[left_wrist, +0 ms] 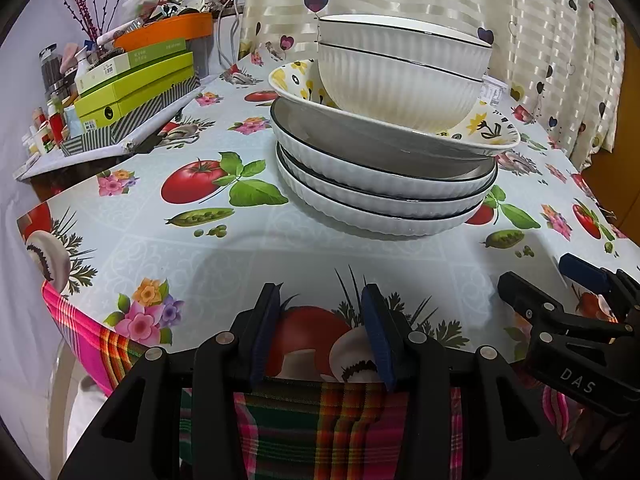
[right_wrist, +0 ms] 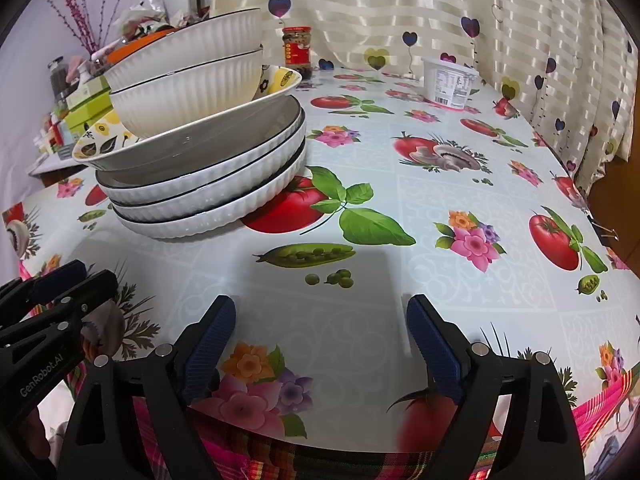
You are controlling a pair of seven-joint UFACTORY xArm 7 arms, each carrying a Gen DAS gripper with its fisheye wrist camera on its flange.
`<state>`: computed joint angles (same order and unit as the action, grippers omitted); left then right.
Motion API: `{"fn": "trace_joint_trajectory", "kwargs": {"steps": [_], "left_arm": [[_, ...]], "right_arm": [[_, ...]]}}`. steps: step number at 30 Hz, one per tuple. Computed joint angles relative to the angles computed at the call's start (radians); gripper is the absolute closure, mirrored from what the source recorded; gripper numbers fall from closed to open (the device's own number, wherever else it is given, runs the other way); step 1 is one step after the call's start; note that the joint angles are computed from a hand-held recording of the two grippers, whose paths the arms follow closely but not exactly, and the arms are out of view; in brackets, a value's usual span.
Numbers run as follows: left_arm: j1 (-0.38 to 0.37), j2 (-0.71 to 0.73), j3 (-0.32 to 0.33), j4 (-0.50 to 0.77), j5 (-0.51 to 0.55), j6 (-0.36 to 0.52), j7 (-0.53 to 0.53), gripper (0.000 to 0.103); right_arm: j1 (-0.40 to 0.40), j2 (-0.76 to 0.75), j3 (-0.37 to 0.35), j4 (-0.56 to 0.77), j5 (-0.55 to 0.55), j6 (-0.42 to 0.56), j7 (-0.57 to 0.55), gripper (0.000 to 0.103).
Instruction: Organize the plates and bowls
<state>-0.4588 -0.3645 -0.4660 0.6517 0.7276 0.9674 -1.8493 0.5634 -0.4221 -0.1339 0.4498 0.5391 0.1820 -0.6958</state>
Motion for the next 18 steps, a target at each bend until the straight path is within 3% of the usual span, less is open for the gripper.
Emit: {"fn": "trace_joint_trajectory", "kwargs": {"steps": [18], "left_arm": [[-0.002,0.0,0.0,0.0,0.002,-0.001,-0.002,0.059]], "right_arm": [[0.0,-0.002,-0.002,-0.003,0.002,-0.003,-0.001,0.013]]}}
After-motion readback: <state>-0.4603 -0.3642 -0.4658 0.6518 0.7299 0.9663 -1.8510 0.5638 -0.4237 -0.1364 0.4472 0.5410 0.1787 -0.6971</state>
